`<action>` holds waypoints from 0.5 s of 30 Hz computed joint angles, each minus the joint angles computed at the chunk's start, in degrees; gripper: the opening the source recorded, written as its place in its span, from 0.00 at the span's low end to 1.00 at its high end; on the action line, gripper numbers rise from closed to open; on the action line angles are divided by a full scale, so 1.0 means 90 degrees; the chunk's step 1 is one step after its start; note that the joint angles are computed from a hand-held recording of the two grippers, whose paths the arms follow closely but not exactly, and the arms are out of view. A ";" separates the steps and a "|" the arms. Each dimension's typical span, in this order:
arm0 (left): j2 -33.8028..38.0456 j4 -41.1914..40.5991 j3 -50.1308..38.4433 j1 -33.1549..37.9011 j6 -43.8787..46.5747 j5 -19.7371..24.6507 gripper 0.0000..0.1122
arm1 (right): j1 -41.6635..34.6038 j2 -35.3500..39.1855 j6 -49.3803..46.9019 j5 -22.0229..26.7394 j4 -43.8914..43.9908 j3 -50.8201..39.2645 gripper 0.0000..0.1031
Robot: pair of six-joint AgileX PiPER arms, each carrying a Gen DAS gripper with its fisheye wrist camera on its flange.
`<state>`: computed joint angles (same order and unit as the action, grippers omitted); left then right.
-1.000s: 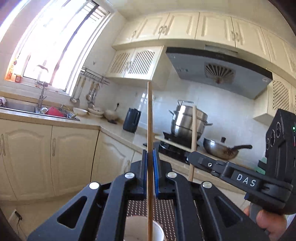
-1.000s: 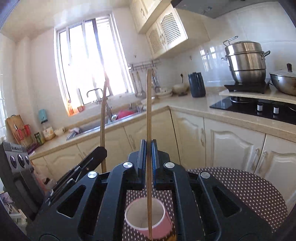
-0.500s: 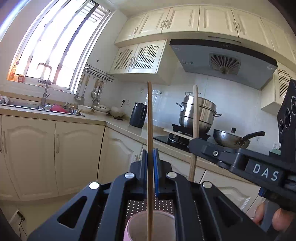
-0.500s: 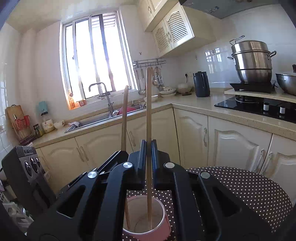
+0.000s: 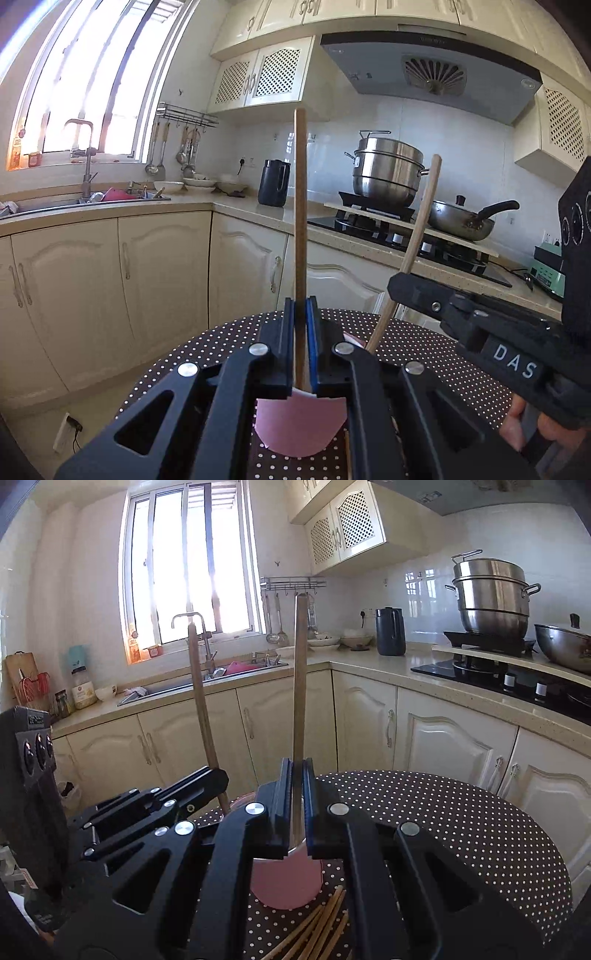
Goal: Organize utensils
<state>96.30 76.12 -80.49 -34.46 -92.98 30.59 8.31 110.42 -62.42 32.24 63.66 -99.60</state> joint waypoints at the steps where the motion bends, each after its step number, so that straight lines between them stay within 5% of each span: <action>1: -0.0070 -0.0250 0.0029 0.0007 0.0219 -0.0016 0.10 | 0.0000 -0.0049 -0.0012 -0.0001 0.0003 0.0071 0.06; 3: -0.0143 -0.0655 0.0001 -0.0024 0.0603 0.0134 0.29 | 0.0016 -0.0139 0.0124 0.0019 -0.0119 0.0151 0.07; 5: -0.0284 -0.0603 0.0129 -0.0072 0.0521 0.0270 0.32 | 0.0045 -0.0267 0.0210 -0.0035 -0.0208 0.0298 0.08; 7: -0.0400 -0.0869 0.0152 -0.0105 0.0755 0.0366 0.37 | 0.0067 -0.0395 0.0263 -0.0082 -0.0258 0.0446 0.21; 9: -0.0502 -0.0882 0.0194 -0.0189 0.0747 0.0592 0.43 | 0.0055 -0.0591 0.0070 -0.0281 0.0002 0.0709 0.55; 15: -0.0836 -0.0863 0.0330 -0.0498 0.0786 0.1049 0.55 | -0.0024 -0.1018 0.0010 -0.0324 0.0076 0.1082 0.56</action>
<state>88.78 68.35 -77.52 -38.95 -85.90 40.03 8.09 101.26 -62.34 29.33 64.34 -89.86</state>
